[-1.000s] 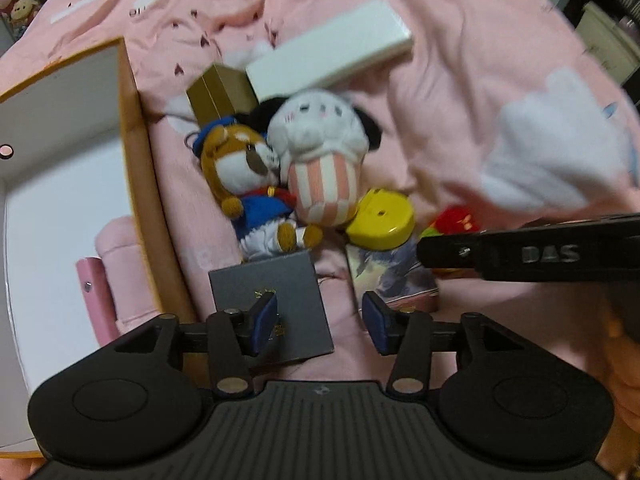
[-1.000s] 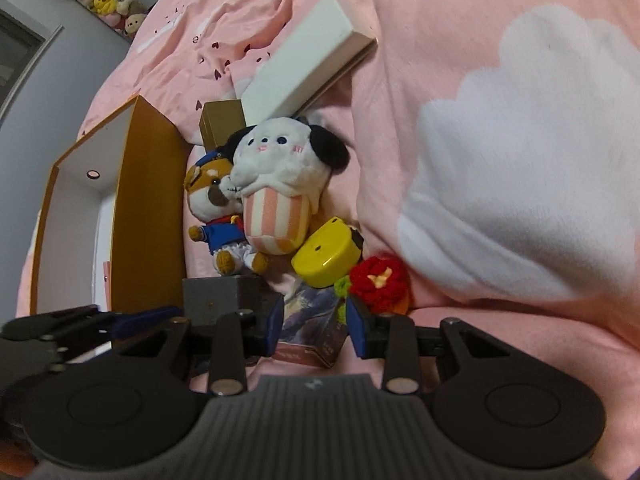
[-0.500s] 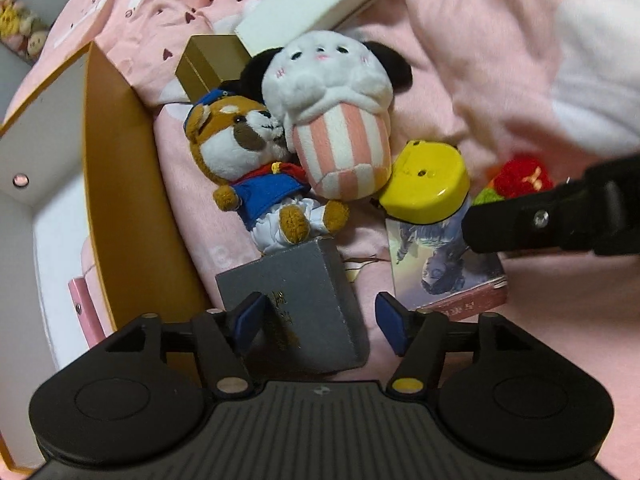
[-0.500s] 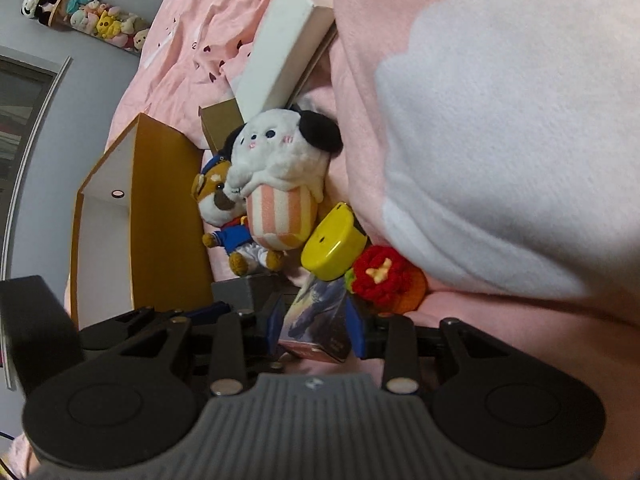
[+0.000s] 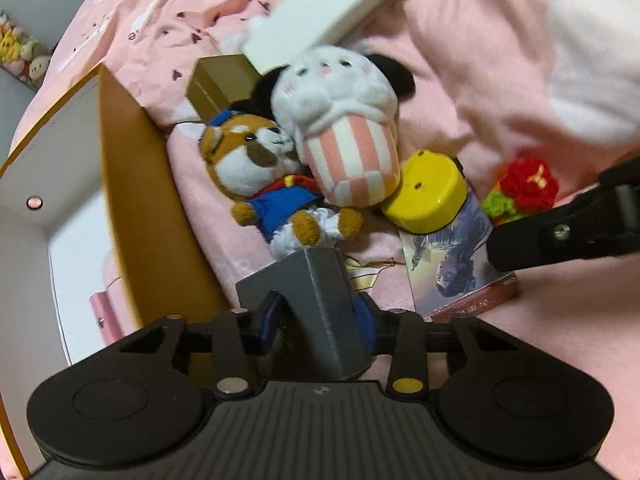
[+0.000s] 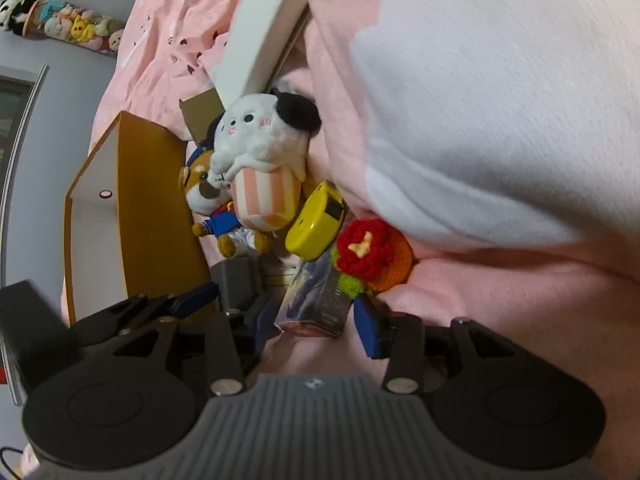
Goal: Organize objects
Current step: 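Grasp the brown PHOTO CARD box with the right gripper while the left lifts the gray box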
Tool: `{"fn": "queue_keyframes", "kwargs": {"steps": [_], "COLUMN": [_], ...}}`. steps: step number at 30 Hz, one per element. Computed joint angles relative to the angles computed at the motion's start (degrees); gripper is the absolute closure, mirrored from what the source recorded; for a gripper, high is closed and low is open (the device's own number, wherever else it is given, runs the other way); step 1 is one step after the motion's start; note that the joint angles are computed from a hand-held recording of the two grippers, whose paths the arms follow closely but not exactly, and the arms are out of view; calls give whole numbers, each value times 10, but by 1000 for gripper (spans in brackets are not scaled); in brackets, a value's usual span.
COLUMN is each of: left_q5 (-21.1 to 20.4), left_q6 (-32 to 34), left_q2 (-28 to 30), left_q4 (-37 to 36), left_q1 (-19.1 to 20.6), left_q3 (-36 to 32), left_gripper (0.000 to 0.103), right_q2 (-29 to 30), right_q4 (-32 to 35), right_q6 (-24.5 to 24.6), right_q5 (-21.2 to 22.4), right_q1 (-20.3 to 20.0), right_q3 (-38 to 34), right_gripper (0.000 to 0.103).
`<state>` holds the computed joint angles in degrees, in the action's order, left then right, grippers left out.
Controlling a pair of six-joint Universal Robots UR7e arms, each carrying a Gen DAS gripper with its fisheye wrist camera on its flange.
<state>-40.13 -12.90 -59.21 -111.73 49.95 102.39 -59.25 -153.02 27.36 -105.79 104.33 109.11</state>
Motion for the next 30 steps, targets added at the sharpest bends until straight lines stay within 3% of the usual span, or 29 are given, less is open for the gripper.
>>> {"fn": "queue_keyframes", "kwargs": {"steps": [7, 14, 19, 21, 27, 30], "left_q5": [-41, -135, -175, -188, -174, -170], "left_q6": [3, -5, -23, -34, -26, -14], "left_q2": [-37, -68, -72, -67, -39, -25], "left_q4": [-35, -56, -64, -64, -35, -2], "left_q1": [-5, 7, 22, 30, 30, 28], "left_q3": [6, -8, -4, -6, -22, -38], "left_gripper": [71, 74, 74, 74, 73, 68], "right_q2": [26, 58, 42, 36, 37, 40], "right_q4": [49, 62, 30, 24, 23, 19], "right_q6": [33, 51, 33, 7, -24, -24], "right_q5": [41, 41, 41, 19, -6, -4], "right_q1": [-28, -41, -30, -14, 3, 1], "right_q3": [-30, -59, -40, -37, -41, -43], "right_gripper": [57, 65, 73, 73, 73, 73]}}
